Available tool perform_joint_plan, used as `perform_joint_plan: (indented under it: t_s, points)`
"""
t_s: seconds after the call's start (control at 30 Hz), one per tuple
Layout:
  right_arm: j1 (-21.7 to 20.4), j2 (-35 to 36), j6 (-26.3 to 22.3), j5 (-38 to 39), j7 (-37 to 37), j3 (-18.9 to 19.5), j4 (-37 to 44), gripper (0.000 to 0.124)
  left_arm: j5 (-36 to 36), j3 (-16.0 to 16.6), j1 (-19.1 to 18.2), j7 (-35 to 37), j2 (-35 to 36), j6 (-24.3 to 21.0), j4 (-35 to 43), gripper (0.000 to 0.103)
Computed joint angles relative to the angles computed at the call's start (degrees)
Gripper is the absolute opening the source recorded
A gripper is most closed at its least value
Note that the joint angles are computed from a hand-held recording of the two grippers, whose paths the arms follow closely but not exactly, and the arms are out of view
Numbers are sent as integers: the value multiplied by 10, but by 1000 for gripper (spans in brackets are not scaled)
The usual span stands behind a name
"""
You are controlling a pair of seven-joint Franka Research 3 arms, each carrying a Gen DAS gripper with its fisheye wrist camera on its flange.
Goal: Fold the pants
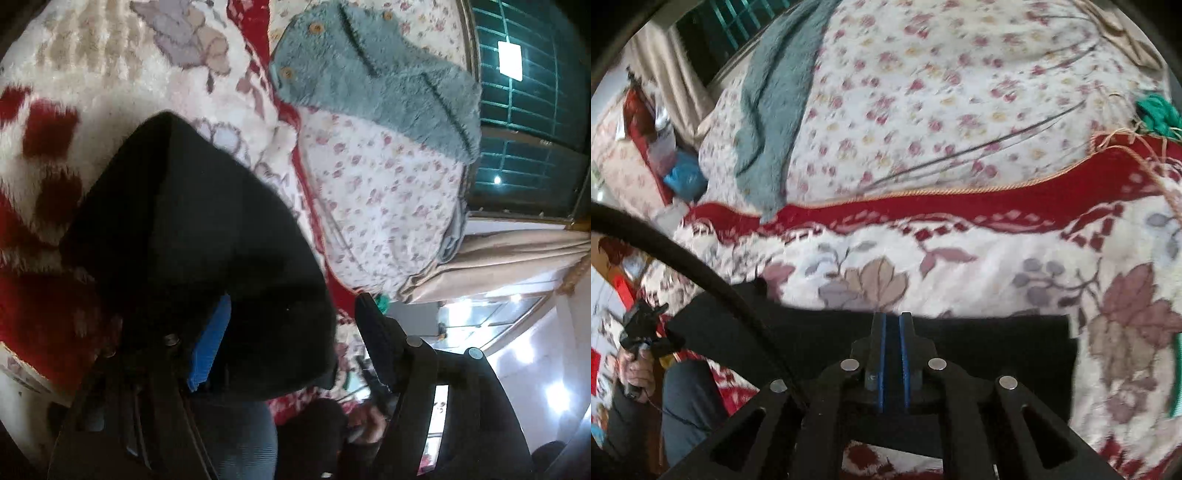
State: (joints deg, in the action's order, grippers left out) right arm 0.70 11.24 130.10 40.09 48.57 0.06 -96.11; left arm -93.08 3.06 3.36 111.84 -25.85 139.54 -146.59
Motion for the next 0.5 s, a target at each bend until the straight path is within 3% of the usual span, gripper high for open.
perform_joint_plan:
  t_s: [0.1, 0.2, 0.23, 0.3, 0.37, 0.43, 0.5]
  points:
    - [2, 15, -9, -21, 42, -3, 16, 5, 61, 6, 12, -79, 51, -7, 33, 68]
    - [-7, 14, -9, 0, 35, -1, 13, 6, 147, 3, 27, -115, 111, 9, 92, 54]
    - [-6, 12, -6, -2, 35, -1, 9, 6, 190, -4, 31, -132, 119, 30, 108, 51]
    - [-7, 14, -11, 1, 28, 1, 12, 6, 291, -23, 36, -150, 136, 119, 135, 51]
    - [-3, 16, -7, -10, 33, 1, 13, 6, 395, -30, 51, -215, 165, 151, 162, 51]
    - [-4, 18, -13, -11, 33, 1, 18, 6, 375, -5, 38, -215, 175, 133, 178, 51]
    - [-6, 17, -14, -6, 29, 2, 17, 6, 269, 10, 15, -112, 151, 108, 180, 51]
